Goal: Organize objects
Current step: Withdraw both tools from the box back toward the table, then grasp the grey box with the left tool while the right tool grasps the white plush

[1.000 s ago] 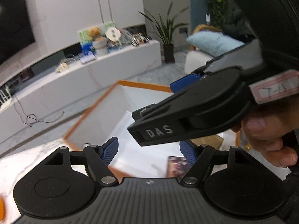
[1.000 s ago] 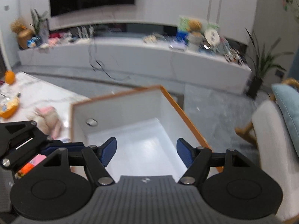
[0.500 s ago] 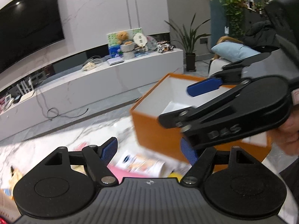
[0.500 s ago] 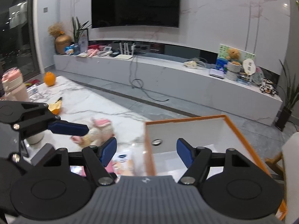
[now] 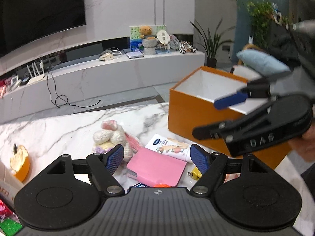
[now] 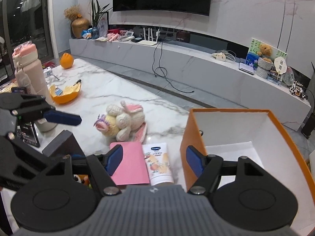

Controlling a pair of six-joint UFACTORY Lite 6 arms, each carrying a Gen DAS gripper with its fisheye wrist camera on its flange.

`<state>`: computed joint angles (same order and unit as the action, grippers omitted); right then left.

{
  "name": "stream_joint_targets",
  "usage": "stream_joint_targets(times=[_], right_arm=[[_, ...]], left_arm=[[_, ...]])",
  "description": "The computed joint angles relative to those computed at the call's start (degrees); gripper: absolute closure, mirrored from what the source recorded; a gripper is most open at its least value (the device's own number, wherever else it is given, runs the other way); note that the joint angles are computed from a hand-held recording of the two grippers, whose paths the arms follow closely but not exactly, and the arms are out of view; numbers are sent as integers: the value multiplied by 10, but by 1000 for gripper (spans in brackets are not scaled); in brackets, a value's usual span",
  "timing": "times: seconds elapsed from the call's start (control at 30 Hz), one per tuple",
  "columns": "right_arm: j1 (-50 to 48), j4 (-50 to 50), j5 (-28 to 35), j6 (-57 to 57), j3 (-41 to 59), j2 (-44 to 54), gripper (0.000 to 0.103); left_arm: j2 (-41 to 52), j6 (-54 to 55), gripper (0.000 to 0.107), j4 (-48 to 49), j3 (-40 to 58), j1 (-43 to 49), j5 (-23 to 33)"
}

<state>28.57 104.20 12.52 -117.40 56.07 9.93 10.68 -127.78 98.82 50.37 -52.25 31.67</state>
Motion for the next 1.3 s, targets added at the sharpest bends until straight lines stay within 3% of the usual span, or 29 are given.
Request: stream_joint_targets(times=[0.23, 0.43, 0.67, 1.0, 1.1, 1.3], right_arm=[[26, -50, -25, 54, 0, 14, 27], [47, -95, -31, 87, 1, 27, 26], [58, -184, -35, 164, -3, 34, 24], [68, -251, -35, 213, -23, 35, 22], [70, -316, -24, 274, -24, 39, 22], [77, -356, -7, 305, -34, 42, 20]], left_arm=[[-56, -90, 18, 23, -95, 25, 11], [-75, -95, 18, -4, -133, 44, 8], [-65, -51, 18, -54, -134, 34, 25], [-28, -93, 18, -22, -139, 59, -6], [-30, -111, 19, -10, -144, 69, -16], [-24, -129, 36, 5, -143, 73, -35]])
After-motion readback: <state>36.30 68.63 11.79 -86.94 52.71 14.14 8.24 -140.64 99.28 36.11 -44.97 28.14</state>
